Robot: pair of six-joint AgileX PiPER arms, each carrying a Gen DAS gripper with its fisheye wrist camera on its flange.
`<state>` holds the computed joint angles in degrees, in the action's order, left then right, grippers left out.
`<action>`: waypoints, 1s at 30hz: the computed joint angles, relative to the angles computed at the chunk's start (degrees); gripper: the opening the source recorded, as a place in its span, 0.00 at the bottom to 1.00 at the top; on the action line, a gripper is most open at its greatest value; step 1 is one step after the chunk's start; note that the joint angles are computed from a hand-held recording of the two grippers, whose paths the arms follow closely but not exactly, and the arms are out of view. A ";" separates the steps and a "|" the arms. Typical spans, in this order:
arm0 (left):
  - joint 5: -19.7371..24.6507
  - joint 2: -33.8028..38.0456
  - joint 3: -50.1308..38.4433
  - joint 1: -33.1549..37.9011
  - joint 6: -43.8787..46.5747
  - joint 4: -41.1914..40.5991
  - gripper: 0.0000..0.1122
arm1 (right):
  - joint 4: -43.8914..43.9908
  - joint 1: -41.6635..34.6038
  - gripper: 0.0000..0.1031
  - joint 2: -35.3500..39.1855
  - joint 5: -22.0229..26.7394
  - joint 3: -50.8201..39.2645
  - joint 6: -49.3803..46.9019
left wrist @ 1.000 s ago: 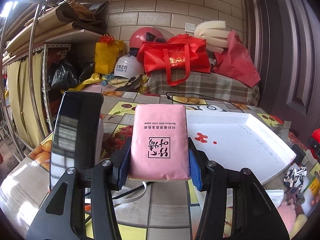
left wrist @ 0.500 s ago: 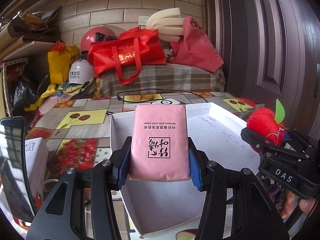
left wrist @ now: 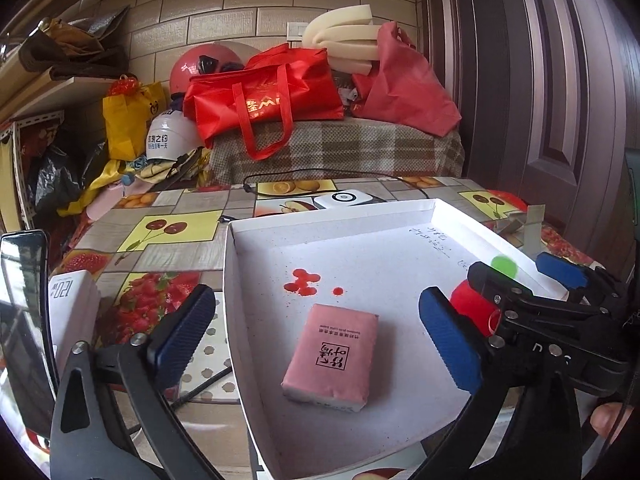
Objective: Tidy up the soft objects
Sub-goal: 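Lower both held objects into the white tray and open both tools, then move both tools back over the remaining soft objects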
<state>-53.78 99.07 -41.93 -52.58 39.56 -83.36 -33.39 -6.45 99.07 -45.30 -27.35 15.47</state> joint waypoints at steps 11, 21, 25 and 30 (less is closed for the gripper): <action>-4.46 -1.70 5.29 -2.91 -7.98 3.67 0.92 | 2.10 -2.61 1.00 -0.28 -10.33 4.73 -3.18; -5.11 -6.09 10.46 -4.86 -11.56 0.57 0.91 | -4.39 -11.57 1.00 -1.80 -15.02 9.22 -2.93; -7.73 -6.88 11.77 -7.98 -11.43 -2.63 0.92 | -6.41 -15.30 1.00 -2.40 -17.58 11.83 -3.74; -10.28 -8.90 14.20 -13.20 -11.29 -6.88 0.92 | -10.44 -20.43 1.00 -3.55 -19.72 15.03 -5.54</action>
<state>-64.06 90.17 -27.73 -65.77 28.27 -90.24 -43.82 -26.87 95.52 -65.02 -12.32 9.94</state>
